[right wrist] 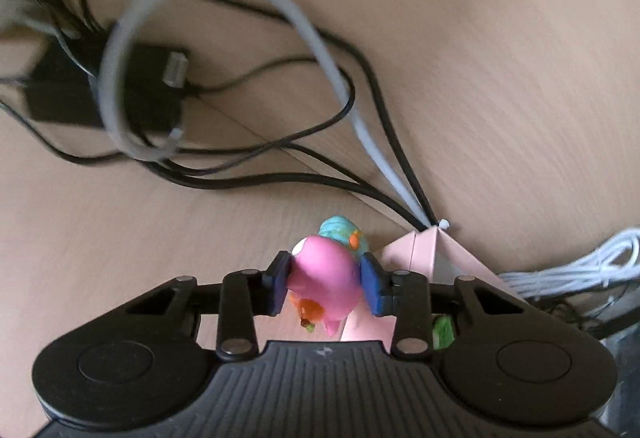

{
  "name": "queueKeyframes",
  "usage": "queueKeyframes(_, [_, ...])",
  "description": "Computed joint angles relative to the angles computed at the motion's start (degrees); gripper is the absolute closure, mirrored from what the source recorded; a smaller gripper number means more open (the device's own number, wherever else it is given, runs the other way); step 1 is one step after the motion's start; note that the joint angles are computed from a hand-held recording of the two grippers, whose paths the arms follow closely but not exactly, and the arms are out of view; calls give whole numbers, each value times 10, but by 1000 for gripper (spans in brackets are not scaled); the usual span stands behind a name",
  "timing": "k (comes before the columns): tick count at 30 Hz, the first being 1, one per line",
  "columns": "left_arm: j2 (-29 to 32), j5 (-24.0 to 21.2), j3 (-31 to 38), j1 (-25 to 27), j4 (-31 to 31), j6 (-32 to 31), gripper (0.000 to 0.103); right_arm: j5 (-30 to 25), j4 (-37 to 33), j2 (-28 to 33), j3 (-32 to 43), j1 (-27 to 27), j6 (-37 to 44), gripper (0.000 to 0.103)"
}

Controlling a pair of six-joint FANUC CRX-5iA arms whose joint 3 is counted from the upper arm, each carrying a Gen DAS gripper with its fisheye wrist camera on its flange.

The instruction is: Organize objects

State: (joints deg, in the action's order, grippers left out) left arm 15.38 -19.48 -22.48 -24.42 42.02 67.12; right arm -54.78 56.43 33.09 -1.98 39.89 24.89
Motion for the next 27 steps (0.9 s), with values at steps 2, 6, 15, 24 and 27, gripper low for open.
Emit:
queueKeyframes(2, [3,-1,3,-4,-3,-1,69,51,7,-58,-67,13,-31,66])
queueKeyframes(6, [5,-9,12,-13,-23,6,69,129,14,-187,-205,54,-83,66])
queueKeyframes(15, [25,-38,60,-55,-90,62,69,138,-1,-382,-419,167,-155,66])
queueKeyframes(24, [59,-80,136,-89,-184,135,68,170,9,-425,-485,162,-231,61])
queueKeyframes(27, [73,-95,169,-98,-234,190,64,163,32,-429,-499,158,-254,44])
